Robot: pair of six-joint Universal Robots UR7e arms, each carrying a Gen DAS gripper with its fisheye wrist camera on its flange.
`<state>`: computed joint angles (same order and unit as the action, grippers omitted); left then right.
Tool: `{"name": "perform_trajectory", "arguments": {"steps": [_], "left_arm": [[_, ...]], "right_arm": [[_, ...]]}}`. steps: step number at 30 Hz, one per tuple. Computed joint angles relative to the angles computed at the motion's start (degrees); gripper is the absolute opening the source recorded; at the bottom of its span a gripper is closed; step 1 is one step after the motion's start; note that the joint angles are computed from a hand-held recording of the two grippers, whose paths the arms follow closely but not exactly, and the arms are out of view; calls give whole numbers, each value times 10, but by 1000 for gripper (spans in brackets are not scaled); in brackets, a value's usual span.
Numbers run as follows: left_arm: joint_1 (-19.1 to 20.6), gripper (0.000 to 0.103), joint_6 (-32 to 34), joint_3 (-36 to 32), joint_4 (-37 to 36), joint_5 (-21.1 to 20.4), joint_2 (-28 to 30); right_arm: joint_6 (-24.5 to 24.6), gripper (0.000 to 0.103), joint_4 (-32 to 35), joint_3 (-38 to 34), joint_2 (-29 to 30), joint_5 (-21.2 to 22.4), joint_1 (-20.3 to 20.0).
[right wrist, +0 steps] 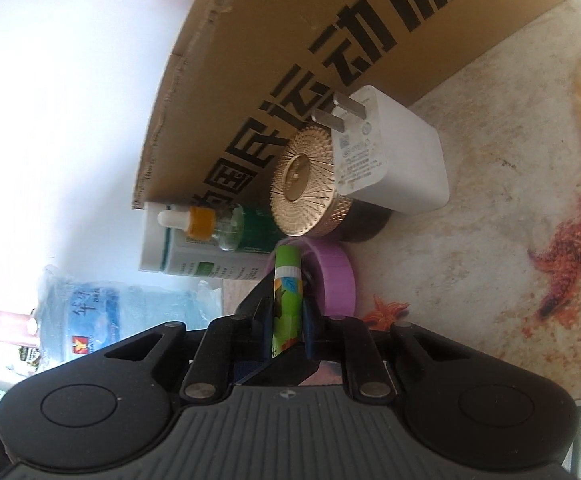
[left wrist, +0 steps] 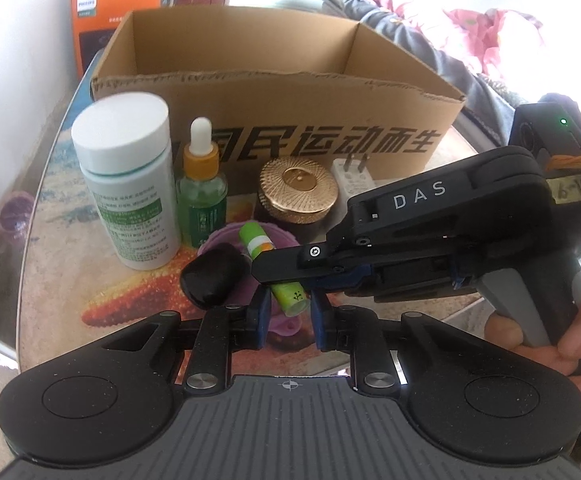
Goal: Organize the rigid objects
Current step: 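Carry the green-yellow tube into the box and release it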
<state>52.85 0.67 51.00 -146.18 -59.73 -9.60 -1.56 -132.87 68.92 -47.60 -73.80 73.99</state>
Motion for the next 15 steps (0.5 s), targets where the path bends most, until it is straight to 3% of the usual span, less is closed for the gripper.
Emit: {"name": "perform_trajectory", "arguments": {"steps": [8,15], "left_arm": [[-19,20,34,52,-46,9,-32],[-36,20,112,33,-111,25,-36]], "right_arm": [[-30,16,-8,32,-37,25,7],[-95,16,-33,3,-42,50,40]]}}
